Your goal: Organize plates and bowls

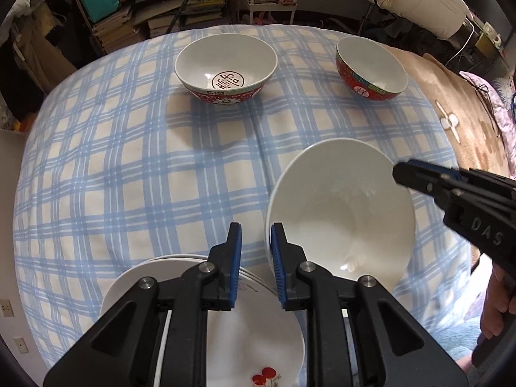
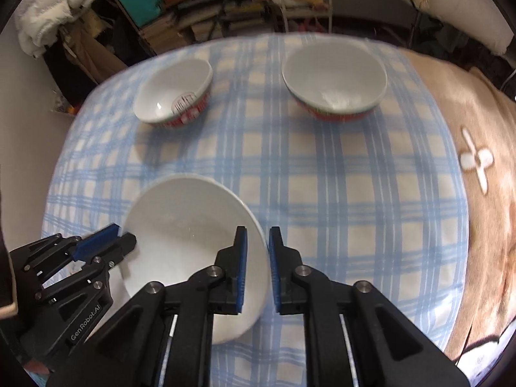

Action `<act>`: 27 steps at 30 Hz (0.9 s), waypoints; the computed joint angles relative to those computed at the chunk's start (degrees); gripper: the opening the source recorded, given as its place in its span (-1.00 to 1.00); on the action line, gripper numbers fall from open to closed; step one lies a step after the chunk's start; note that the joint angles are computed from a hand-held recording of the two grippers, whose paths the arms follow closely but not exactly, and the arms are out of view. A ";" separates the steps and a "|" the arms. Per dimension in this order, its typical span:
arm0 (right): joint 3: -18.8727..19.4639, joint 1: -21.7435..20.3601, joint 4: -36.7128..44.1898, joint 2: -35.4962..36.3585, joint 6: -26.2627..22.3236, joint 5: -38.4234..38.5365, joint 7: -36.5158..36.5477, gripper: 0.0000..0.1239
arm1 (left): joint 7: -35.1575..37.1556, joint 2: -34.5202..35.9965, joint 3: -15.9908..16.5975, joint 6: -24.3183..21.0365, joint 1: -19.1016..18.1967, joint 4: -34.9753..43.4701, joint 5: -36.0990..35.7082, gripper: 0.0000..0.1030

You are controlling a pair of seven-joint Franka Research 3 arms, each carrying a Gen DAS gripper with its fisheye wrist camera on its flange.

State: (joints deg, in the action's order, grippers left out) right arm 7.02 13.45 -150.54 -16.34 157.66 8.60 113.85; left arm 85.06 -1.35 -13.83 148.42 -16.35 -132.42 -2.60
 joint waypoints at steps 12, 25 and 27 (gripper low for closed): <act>-0.40 -0.22 2.05 1.44 4.35 1.64 -1.53 -0.51 | -2.52 0.16 0.25 -1.55 0.60 2.63 4.53 -0.56; -0.56 -0.97 7.83 5.88 5.26 -1.66 -1.13 0.27 | -9.32 1.76 1.47 0.67 3.11 7.48 14.64 0.58; -0.51 -1.40 8.92 6.60 5.40 -3.08 -0.75 0.28 | -12.44 2.99 1.83 1.77 3.61 8.98 18.71 0.61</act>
State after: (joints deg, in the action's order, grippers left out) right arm 6.52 12.05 -141.62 -9.74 163.06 5.52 113.10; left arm 72.62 1.64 -12.00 150.19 -12.74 -123.44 16.11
